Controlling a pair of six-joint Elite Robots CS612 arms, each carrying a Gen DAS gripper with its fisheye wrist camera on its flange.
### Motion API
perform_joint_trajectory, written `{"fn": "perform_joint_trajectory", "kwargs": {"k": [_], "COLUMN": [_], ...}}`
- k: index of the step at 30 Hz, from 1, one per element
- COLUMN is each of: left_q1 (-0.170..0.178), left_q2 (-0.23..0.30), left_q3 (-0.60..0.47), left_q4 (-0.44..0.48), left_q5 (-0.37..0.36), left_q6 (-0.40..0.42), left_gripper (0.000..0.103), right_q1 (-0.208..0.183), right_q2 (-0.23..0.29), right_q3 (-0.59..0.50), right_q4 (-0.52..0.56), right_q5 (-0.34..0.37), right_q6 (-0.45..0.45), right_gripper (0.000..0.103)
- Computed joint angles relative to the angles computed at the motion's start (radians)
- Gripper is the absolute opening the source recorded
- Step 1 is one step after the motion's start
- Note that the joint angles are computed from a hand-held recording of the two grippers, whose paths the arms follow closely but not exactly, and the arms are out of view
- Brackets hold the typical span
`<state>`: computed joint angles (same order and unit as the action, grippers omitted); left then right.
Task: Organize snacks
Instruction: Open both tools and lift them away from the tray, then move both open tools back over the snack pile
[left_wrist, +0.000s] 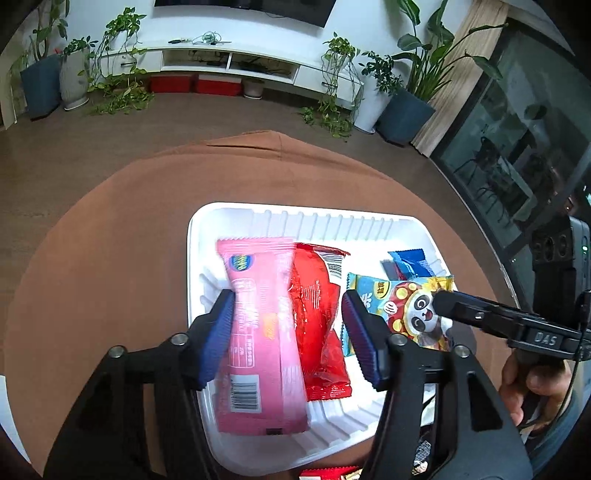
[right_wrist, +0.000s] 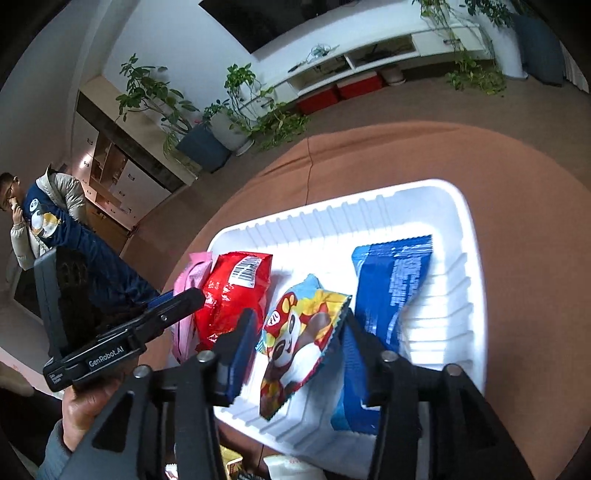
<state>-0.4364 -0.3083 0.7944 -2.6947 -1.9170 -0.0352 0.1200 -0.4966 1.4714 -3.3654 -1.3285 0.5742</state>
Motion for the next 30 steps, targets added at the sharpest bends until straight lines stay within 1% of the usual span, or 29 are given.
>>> {"fn": "perform_joint_trajectory", "kwargs": {"k": [2, 3, 4, 5, 6, 8, 9, 10, 11, 12, 14, 15, 16, 17, 18, 19, 21, 23, 24, 26, 27, 29, 30], "left_q1": [0.003, 0.003, 0.005, 0.006, 0.008, 0.01, 0.013, 0.016, 0.019, 0.021, 0.023, 0.023, 0.023, 0.021, 0.02, 0.018, 0.013, 0.006, 0.0, -0.017, -0.032, -0.059, -0.068], "left_q2": [-0.014, -0.025, -0.039, -0.052, -0.07, -0.099, -0.116, -0.134, -0.15, -0.173, -0.212, -0.227, -0.245, -0.263, -0.28, -0.297, -0.325, -0.349, -0.361, -0.383, -0.395, -0.409, -0.414], "left_q3": [0.023, 0.043, 0.069, 0.093, 0.127, 0.182, 0.217, 0.254, 0.289, 0.339, 0.428, 0.462, 0.505, 0.549, 0.591, 0.633, 0.715, 0.778, 0.811, 0.863, 0.895, 0.93, 0.941], "left_q4": [-0.016, -0.032, -0.051, -0.07, -0.097, -0.141, -0.172, -0.206, -0.236, -0.278, -0.341, -0.367, -0.4, -0.427, -0.45, -0.473, -0.518, -0.54, -0.548, -0.547, -0.557, -0.567, -0.562], "left_q5": [-0.005, -0.001, 0.0, -0.003, -0.003, 0.004, -0.003, -0.014, -0.019, -0.024, -0.024, -0.02, -0.016, -0.015, -0.02, -0.024, -0.036, -0.034, -0.034, -0.027, -0.009, 0.044, 0.063], "left_q6": [0.005, 0.01, 0.012, 0.015, 0.02, 0.019, 0.011, 0.001, -0.005, -0.007, -0.021, -0.037, -0.06, -0.074, -0.074, -0.076, -0.108, -0.123, -0.119, -0.099, -0.087, -0.085, -0.086], "left_gripper": [0.061, 0.064, 0.066, 0.071, 0.076, 0.079, 0.083, 0.086, 0.093, 0.097, 0.1, 0.102, 0.103, 0.103, 0.103, 0.103, 0.103, 0.103, 0.103, 0.103, 0.103, 0.103, 0.102], "right_q1": [0.001, 0.001, 0.003, 0.005, 0.008, 0.011, 0.013, 0.016, 0.023, 0.028, 0.044, 0.052, 0.066, 0.074, 0.084, 0.097, 0.118, 0.138, 0.147, 0.153, 0.155, 0.16, 0.163], "right_q2": [-0.018, -0.029, -0.039, -0.052, -0.062, -0.082, -0.09, -0.096, -0.104, -0.109, -0.121, -0.126, -0.132, -0.136, -0.139, -0.14, -0.142, -0.145, -0.145, -0.143, -0.142, -0.136, -0.137], "right_q3": [0.03, 0.048, 0.067, 0.091, 0.111, 0.153, 0.174, 0.194, 0.221, 0.236, 0.276, 0.292, 0.311, 0.322, 0.335, 0.35, 0.374, 0.393, 0.402, 0.422, 0.426, 0.435, 0.439], "right_q4": [-0.035, -0.055, -0.077, -0.109, -0.139, -0.214, -0.25, -0.288, -0.332, -0.352, -0.39, -0.393, -0.388, -0.386, -0.385, -0.388, -0.393, -0.389, -0.392, -0.414, -0.418, -0.43, -0.425], "right_q5": [-0.015, -0.024, -0.036, -0.053, -0.066, -0.089, -0.096, -0.105, -0.122, -0.135, -0.171, -0.192, -0.227, -0.247, -0.269, -0.288, -0.311, -0.347, -0.364, -0.37, -0.371, -0.369, -0.378], "right_q6": [0.002, 0.002, 0.003, 0.006, 0.012, 0.029, 0.037, 0.046, 0.055, 0.057, 0.048, 0.043, 0.037, 0.034, 0.036, 0.043, 0.049, 0.041, 0.048, 0.083, 0.104, 0.153, 0.163], "right_gripper": [0.059, 0.062, 0.067, 0.072, 0.075, 0.085, 0.086, 0.091, 0.095, 0.096, 0.098, 0.099, 0.099, 0.099, 0.099, 0.099, 0.099, 0.099, 0.099, 0.099, 0.099, 0.099, 0.099]}}
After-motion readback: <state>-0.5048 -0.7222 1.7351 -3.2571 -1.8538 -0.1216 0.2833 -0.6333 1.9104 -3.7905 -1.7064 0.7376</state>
